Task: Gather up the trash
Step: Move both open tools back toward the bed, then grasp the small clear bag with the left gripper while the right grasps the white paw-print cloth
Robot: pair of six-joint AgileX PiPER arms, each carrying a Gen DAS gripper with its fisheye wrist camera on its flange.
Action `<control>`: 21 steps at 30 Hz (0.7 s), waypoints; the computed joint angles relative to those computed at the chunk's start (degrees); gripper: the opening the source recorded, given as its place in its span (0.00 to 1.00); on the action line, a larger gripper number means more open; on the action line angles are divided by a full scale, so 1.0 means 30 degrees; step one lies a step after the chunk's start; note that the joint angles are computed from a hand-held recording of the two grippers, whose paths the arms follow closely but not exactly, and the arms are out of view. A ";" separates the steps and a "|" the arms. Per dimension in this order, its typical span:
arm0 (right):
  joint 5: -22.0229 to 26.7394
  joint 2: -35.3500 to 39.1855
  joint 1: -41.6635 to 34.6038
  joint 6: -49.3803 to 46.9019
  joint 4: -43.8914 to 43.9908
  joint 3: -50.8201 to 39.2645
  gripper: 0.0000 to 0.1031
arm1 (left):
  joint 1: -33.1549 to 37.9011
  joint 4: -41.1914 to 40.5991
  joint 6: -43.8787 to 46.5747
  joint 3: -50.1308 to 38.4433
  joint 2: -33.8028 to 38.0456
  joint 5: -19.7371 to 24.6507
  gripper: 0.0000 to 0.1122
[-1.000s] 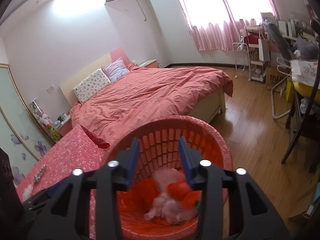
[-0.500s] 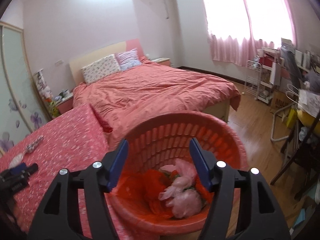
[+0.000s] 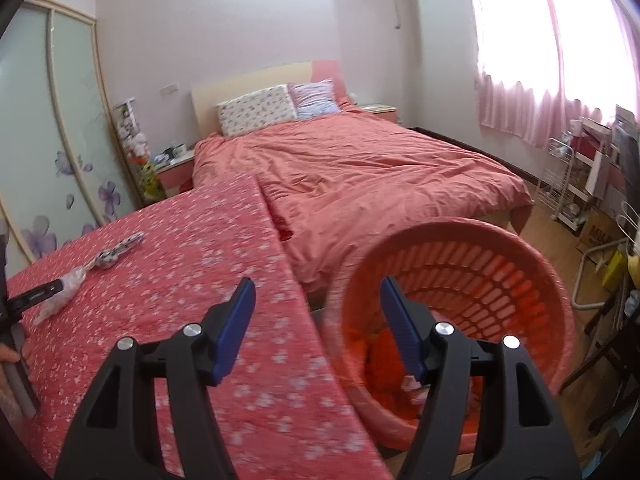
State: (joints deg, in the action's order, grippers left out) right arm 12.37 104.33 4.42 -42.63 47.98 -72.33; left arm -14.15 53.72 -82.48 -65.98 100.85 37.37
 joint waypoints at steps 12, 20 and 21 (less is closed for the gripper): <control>0.0869 0.1376 0.4150 0.7090 -0.7132 -0.2957 0.62 | 0.2152 -0.3074 0.3545 0.0366 -0.0043 -0.2229 0.25; 0.2544 0.4304 0.6912 0.8831 -0.8380 -0.7510 0.64 | 0.2859 -0.0987 0.1402 0.2867 -0.2327 -0.3142 0.16; 0.3208 0.5104 0.7218 0.9226 -0.8536 -0.8843 0.64 | 0.2982 -0.0892 0.1271 0.3208 -0.2761 -0.3258 0.16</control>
